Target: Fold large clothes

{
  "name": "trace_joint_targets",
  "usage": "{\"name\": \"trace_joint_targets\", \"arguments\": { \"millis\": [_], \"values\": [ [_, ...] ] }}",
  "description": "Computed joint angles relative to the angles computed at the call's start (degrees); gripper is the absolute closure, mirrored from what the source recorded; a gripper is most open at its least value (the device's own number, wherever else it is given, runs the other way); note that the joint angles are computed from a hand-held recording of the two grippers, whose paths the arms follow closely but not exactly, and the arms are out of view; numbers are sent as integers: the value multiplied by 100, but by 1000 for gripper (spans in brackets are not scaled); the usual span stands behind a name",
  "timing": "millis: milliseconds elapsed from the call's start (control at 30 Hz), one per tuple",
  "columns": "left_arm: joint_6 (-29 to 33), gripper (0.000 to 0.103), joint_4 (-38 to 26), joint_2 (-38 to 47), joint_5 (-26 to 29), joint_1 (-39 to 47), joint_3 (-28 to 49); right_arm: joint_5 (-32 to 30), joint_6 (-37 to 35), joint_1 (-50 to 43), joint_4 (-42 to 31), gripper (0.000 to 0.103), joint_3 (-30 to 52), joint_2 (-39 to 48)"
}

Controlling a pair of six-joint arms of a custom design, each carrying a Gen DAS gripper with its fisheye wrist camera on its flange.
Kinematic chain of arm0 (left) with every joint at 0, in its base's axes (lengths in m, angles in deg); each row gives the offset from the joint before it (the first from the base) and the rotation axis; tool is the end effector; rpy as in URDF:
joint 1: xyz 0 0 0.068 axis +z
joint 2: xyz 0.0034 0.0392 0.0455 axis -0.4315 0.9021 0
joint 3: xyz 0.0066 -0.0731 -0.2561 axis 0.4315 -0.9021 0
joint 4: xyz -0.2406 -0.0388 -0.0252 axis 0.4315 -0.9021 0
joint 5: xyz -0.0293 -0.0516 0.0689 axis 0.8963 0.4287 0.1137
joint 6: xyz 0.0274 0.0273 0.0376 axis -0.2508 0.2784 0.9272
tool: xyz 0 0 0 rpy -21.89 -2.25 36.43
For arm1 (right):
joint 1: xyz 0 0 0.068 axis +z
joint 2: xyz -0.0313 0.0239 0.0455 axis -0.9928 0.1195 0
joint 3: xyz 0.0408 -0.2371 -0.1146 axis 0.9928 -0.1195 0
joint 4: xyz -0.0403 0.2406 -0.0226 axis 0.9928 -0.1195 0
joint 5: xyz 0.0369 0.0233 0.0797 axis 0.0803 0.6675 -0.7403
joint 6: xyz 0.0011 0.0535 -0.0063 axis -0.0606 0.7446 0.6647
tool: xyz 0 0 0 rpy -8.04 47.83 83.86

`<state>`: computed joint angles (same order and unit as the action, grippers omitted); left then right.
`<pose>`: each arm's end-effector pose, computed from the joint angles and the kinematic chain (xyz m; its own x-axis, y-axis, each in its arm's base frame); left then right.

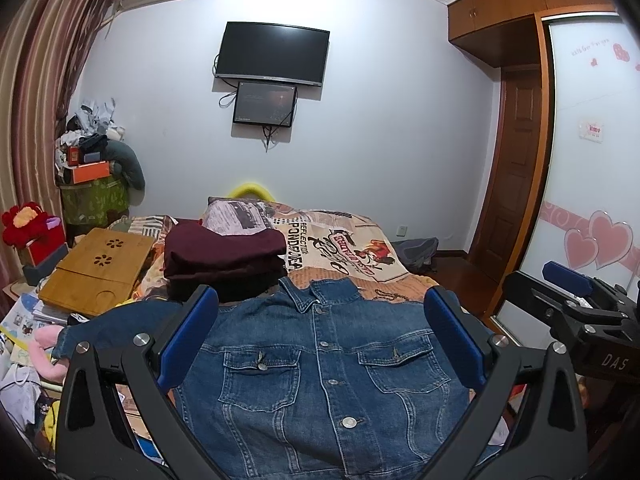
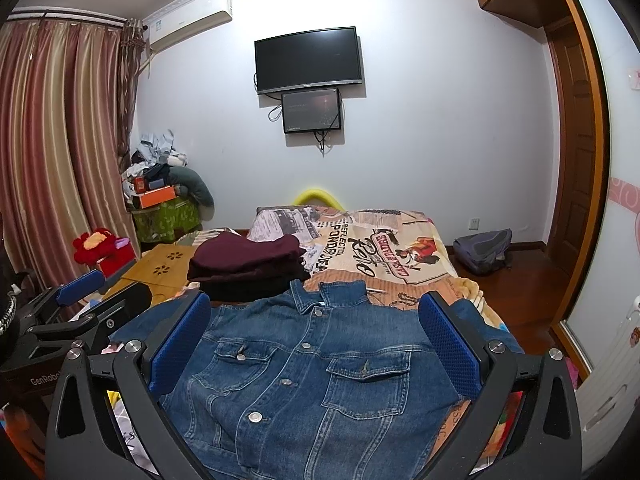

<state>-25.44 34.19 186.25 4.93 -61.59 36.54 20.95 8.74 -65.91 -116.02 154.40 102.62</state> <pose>0.3008 -0.2065 0.4698 -0.3397 -0.0362 -0.9398 0.2797 0.9502 -0.1377 0.2142 0.0584 0.4927 -0.3691 0.0496 -0.9280 -0.0408 0.9967 0.0695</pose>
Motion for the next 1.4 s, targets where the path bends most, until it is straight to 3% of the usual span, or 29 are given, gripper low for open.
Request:
{"name": "trace_joint_targets", "arguments": {
  "millis": [1400],
  "values": [
    [-41,0,255,-57,-76,117,-342,-53,55,-49,-39,0,-31,9]
  ]
}}
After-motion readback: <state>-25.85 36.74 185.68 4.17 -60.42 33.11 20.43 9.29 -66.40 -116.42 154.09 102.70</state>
